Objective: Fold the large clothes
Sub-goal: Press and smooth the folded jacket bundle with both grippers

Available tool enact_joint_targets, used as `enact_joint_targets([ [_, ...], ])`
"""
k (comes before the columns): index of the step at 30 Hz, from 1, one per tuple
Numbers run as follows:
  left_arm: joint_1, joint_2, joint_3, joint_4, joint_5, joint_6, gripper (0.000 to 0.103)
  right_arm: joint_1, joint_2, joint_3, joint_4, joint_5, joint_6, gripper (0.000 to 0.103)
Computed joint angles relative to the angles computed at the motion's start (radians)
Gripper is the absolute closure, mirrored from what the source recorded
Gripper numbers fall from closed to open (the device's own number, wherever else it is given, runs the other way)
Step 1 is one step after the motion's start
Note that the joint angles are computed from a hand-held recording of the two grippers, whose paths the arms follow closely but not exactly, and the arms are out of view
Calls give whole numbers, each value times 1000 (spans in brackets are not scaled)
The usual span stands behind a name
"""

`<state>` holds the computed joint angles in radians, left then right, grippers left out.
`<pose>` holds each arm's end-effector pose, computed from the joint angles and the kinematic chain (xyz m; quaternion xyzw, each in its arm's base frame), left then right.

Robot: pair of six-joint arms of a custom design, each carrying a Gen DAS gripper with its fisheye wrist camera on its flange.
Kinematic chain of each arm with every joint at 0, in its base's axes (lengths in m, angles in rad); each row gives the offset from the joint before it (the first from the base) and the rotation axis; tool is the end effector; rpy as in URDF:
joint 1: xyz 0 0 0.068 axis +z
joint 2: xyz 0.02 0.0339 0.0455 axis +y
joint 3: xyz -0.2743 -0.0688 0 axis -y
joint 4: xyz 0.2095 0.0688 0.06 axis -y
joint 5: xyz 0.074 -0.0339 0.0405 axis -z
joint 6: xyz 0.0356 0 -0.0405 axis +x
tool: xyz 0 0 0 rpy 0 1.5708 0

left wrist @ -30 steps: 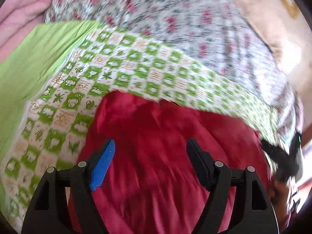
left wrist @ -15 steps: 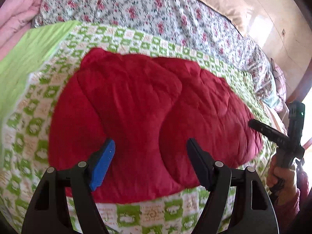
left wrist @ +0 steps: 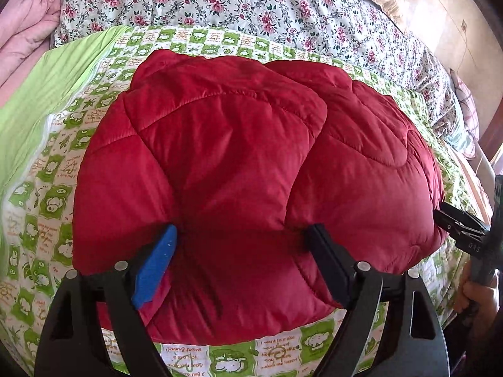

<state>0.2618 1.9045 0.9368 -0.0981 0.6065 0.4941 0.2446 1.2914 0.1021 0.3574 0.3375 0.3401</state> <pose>0.3221 0.0653 0.1438 0.1812 0.9092 -0.1808 0.3283 0.1489 0.0250 0.1255 0.1045 0.9153 -0.0474 0.3860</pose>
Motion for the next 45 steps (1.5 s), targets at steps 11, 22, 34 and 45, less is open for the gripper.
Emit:
enact_joint_targets([
  [11,-22,-26,-84,122,-56,-13,14,6,-3,-30,19,2,17,27],
  [22,41,-167,-128,63,-9,-30,15,115,-211,41,-269,105,78,28],
  [34,25,-50,-38,29,-78,-67,15,39,78,192,-133,-53,-62,24],
  [45,-13,-34,-33,44,-133,-94,11,-77,137,129,11,-148,-96,17],
])
